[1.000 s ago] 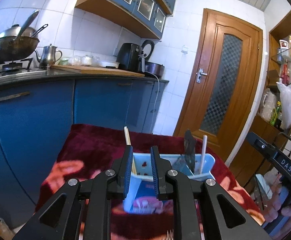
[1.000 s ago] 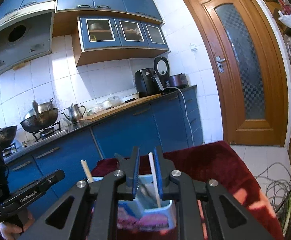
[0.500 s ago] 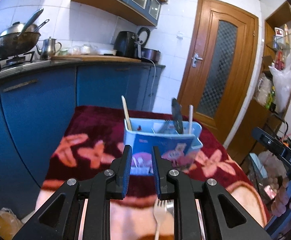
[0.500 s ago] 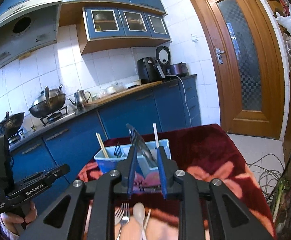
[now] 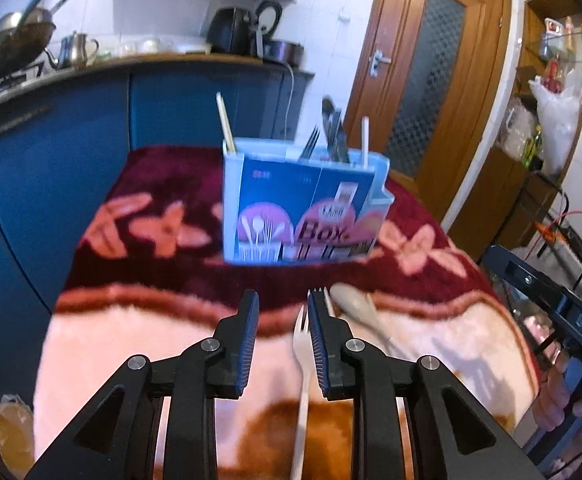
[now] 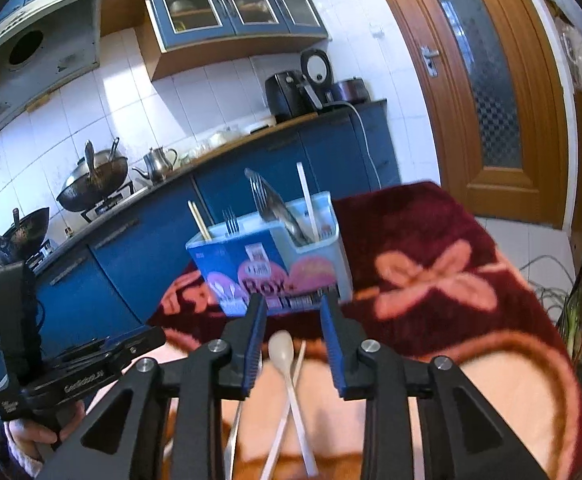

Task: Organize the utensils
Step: 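Lower the left tool and close it on a beige plastic fork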

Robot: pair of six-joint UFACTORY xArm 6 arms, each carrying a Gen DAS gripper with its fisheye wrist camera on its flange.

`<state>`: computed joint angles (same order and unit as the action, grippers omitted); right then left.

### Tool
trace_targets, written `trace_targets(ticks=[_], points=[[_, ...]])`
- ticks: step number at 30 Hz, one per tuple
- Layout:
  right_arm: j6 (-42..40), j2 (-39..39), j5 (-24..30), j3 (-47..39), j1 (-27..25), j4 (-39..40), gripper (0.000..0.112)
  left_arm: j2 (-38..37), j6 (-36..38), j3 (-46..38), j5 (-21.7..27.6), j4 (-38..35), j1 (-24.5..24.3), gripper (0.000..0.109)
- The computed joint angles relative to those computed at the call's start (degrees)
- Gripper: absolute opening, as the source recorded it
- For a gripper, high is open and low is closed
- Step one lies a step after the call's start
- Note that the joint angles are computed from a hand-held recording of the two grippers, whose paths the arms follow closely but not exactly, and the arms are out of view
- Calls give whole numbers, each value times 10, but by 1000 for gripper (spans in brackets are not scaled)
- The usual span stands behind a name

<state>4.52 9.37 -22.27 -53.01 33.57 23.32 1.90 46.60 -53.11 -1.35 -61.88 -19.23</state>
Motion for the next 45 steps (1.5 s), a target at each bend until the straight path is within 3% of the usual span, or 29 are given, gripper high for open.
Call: trace_targets(ticks=[9, 16, 19, 33, 40, 45], points=[[-86, 13, 11, 6, 19, 95, 34, 42, -130, -12, 55, 137, 19, 25], [-4, 22, 24, 16, -4, 15, 34, 78, -238, -37, 98, 264, 33, 25], [18, 24, 24, 19, -10, -7, 34, 88, -255, -51, 118, 283, 38, 25], [89, 34, 25, 24, -35, -81, 34, 121, -213, -111, 203, 251, 48, 25], [93, 35, 25, 24, -36, -86, 34, 116, -191, -110, 211, 209, 56, 7], [88, 35, 26, 23, -34, -79, 34, 104, -164, -101, 222, 166, 61, 5]])
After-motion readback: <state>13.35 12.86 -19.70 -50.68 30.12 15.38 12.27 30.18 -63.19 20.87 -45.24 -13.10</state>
